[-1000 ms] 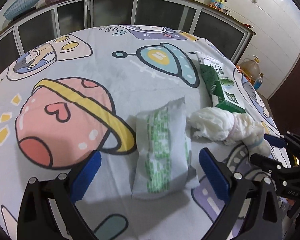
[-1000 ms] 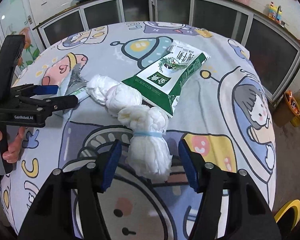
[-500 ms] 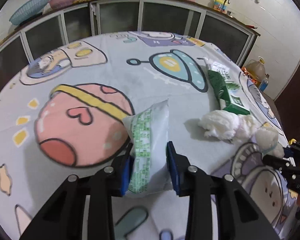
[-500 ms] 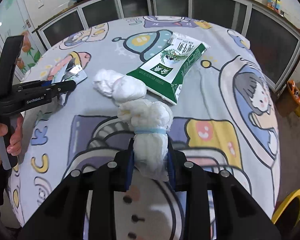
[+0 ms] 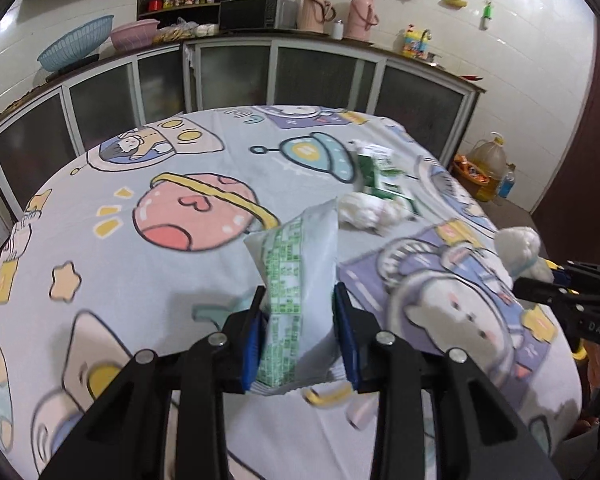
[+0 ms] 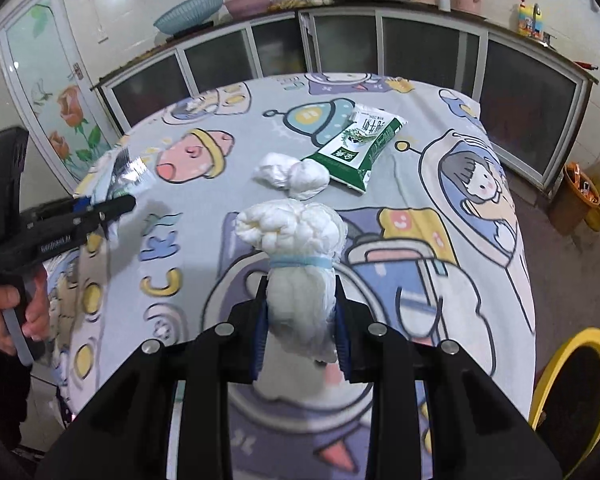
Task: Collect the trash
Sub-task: 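Carry packet and tissue bundle to the bin and open both grippers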
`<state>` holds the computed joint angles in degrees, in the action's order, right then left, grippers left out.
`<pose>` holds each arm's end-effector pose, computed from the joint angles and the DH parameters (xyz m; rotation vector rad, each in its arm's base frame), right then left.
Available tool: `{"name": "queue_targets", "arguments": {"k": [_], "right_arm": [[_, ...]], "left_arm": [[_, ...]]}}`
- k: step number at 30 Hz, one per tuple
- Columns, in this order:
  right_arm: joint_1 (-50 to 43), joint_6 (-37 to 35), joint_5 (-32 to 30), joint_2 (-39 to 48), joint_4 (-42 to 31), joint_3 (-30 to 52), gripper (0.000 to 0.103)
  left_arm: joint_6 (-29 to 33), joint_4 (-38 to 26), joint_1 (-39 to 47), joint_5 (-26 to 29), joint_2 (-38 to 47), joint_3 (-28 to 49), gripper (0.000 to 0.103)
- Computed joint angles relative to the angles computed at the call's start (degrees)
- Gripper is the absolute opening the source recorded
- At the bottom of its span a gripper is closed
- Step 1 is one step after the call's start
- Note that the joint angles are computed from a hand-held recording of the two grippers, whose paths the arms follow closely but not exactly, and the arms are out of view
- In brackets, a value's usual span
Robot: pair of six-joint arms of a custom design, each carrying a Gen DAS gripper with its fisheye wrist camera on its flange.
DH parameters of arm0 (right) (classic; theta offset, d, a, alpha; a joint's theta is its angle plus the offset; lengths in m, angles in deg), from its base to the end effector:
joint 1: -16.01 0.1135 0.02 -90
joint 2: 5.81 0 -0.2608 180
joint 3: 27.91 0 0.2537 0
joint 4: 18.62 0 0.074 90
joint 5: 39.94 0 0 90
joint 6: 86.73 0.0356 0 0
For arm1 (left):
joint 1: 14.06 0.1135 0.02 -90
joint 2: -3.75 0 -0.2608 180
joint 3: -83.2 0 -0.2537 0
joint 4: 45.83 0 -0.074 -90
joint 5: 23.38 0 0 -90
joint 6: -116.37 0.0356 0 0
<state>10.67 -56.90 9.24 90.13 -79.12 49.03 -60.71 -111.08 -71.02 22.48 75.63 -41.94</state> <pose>0.3061 -0.0052 0.1911 -1.2407 2.2043 0.6654 0.1270 -0.1498 0.1885 -0.6772 2.2676 0.1441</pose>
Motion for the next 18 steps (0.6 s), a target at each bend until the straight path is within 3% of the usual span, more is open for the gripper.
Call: {"name": "queue_targets", "arguments": {"k": [4,8,18], "right_arm": [[-5.5,-6.8,-1.8,-1.6,-5.9,-0.8,0.028],[-10.0,-12.1,-2.0,0.0,-10.6,0.0,0.027],[-19.4,-19.8,-2.1,6.8,-17.8,5.2,0.027]], "left_arm": [[-9.2,-4.8,-7.8,-1.2,6.8,5.5,0.031],[-12.7,-5.9,-11.7,-2.0,11.9,10.1,0.031],[-10.0,-5.4,-14.1,-3.6,21.6,21.8,0.031]]}}
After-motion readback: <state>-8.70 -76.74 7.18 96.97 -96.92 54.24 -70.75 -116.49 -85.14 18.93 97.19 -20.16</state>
